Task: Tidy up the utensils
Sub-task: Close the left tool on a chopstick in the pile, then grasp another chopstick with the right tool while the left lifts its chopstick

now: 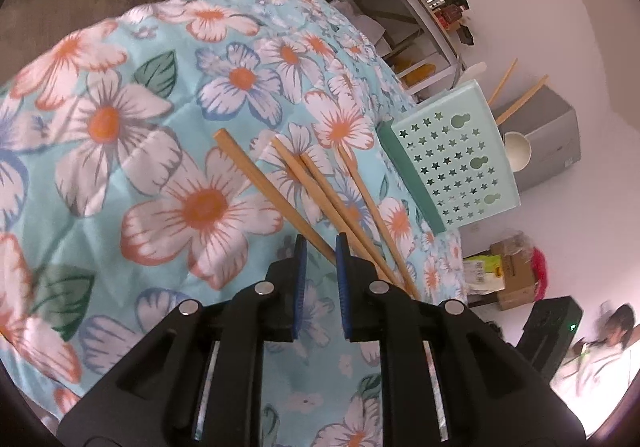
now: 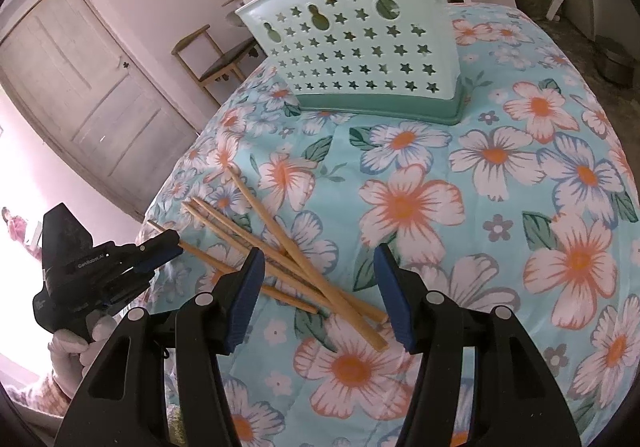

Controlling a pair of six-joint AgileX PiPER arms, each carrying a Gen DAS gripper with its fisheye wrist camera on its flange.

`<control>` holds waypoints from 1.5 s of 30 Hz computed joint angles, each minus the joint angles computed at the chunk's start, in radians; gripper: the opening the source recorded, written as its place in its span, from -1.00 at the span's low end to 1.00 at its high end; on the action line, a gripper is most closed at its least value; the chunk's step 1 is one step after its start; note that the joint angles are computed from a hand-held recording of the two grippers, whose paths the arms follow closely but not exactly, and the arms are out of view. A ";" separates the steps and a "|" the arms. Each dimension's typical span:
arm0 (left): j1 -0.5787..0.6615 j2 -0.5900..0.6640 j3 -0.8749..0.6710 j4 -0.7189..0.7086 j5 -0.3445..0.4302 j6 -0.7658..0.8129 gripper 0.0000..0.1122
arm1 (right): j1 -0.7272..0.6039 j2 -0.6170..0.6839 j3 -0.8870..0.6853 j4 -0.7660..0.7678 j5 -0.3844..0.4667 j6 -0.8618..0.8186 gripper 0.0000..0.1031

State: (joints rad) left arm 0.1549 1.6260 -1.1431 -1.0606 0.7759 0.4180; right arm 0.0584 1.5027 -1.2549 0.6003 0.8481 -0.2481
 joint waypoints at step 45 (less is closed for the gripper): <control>0.024 0.008 0.107 -0.223 -0.090 0.288 -0.67 | 0.336 0.560 -0.866 -0.393 0.341 -0.038 -0.66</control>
